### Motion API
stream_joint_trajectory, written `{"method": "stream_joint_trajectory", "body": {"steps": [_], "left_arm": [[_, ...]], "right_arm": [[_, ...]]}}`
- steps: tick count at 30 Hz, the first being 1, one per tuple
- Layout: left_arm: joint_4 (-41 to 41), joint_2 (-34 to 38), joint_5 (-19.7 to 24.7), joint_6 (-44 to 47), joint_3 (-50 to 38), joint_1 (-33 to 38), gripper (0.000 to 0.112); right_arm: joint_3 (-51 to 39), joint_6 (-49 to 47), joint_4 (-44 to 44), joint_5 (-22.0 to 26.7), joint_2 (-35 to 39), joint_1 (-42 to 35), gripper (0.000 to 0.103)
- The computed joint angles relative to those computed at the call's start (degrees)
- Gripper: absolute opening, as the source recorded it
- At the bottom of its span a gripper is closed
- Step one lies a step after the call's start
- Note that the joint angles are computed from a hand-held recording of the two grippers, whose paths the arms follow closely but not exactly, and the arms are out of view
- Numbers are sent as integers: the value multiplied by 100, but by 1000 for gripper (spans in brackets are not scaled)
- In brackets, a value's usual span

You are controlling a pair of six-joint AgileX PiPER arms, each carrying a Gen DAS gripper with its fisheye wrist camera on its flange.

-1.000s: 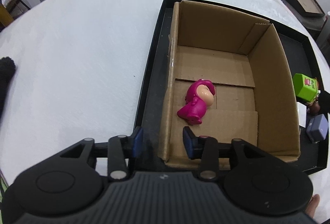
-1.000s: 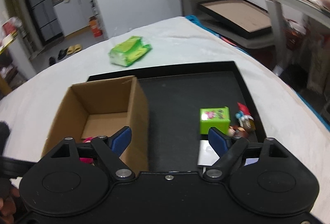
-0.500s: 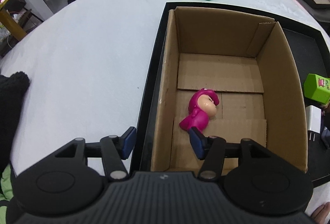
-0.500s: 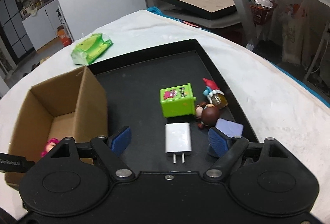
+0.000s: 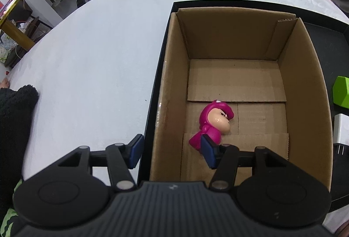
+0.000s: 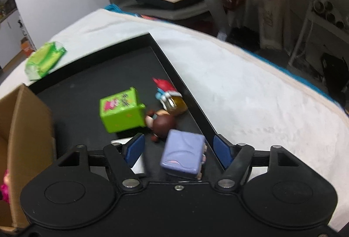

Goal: Organize rigid objects
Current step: 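Reach the right gripper to the lavender cube and grasp it, then carry the lavender cube with the right gripper and drop it into the box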

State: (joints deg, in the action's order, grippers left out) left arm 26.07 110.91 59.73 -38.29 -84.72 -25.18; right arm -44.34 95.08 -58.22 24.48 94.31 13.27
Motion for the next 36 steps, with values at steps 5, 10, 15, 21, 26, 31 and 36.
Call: {"method": "stream_joint_trajectory", "body": {"steps": [5, 10, 15, 21, 26, 31, 36], "left_arm": [[41, 100, 130, 47, -148, -118, 56], [50, 97, 110, 52, -140, -175, 56], [82, 29, 33, 40, -57, -196, 56], [121, -153, -158, 63, 174, -158, 56], [101, -297, -422, 14, 445, -65, 56], [203, -454, -654, 46, 728, -10, 55], [43, -573, -872, 269, 905, 99, 52]], "right_arm": [[17, -436, 596, -493, 244, -311, 46], [241, 391, -93, -662, 45, -325, 44], [333, 660, -410, -698, -125, -294, 44], [254, 701, -659, -426, -369, -113, 44], [158, 370, -554, -644, -531, -111, 44], [-121, 49, -534, -726, -558, 111, 45], [-380, -1140, 232, -818, -562, 324, 45]]}}
